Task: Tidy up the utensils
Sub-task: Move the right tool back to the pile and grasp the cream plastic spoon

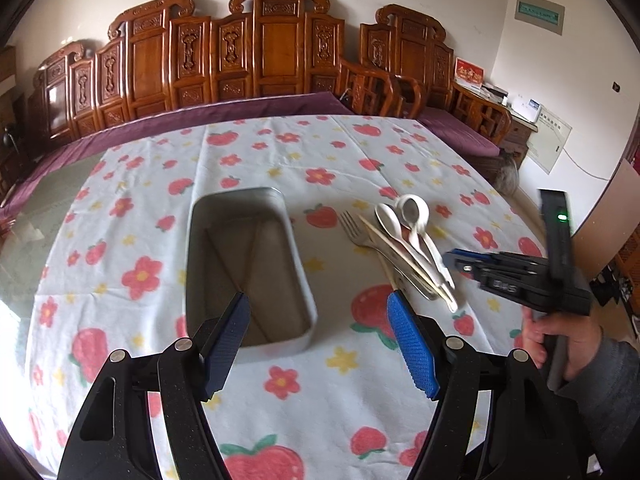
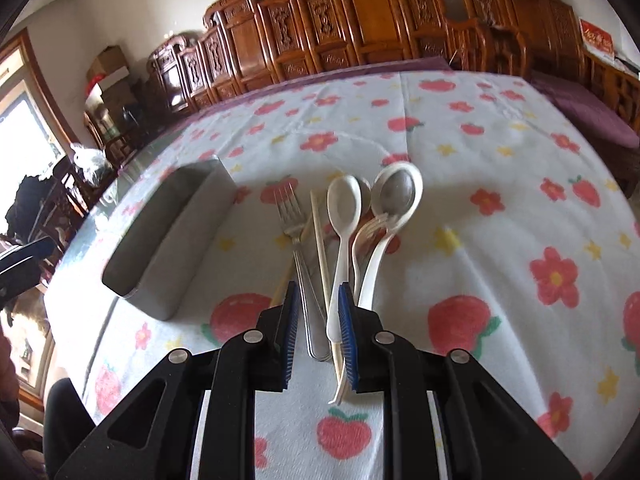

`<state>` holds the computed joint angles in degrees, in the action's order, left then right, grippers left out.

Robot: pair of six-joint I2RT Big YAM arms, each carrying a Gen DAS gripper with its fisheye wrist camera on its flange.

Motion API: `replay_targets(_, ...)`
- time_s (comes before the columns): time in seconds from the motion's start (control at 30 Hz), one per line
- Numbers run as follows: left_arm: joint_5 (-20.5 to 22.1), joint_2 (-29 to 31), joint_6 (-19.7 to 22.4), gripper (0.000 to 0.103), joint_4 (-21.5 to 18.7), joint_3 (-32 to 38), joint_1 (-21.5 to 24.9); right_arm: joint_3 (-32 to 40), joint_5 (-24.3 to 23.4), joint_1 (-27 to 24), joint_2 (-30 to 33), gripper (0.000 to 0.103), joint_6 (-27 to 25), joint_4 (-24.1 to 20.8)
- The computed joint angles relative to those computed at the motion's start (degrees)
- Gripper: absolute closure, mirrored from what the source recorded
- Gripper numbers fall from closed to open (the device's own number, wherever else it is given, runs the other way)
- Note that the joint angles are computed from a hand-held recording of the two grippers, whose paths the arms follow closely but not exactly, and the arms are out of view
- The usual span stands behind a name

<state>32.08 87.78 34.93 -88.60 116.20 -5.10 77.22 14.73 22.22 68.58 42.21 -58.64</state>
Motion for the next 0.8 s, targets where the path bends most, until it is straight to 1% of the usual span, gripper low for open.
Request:
replay_targets(0.1, -0.29, -0.76, -0.01, 0.035, 0.06, -1.58, -0.54, 0.58, -1.25, -0.38, 1.56, 0.081, -0.53, -0.93)
replay_targets(0.2, -0.53, -1.35, 1.05, 0.035, 0.23, -2.73, -1.02, 1.42, -2.54, -0.64, 3.01, 0.081, -1.83, -2.08)
replay_targets(0.27, -0.89, -1.62, 1.53, 0.035, 0.45, -3.30, -1.26, 2.38, -1.49, -0.60, 4.23, 0.081, -2.07, -4.24)
replay_targets(0.43, -0.69, -1.94, 1.64, 0.035, 0.28, -3.92, -1.11, 3.10, -2.10, -1.25, 5.35, 0.081, -3.26, -4.15)
replay_targets(0.63, -0.72, -1.80, 1.60, 0.035, -0.01, -3.90, -1.09, 4.60, -5.35, -3.68, 7.67, 0.082, -2.61, -5.44)
replay_targets(0.8, -0.42, -2.10, 1.80, 0.035, -0.13, -4.32, -1.09, 4.40, -7.38, -4.78, 7.67, 0.083, -2.38, -4.58)
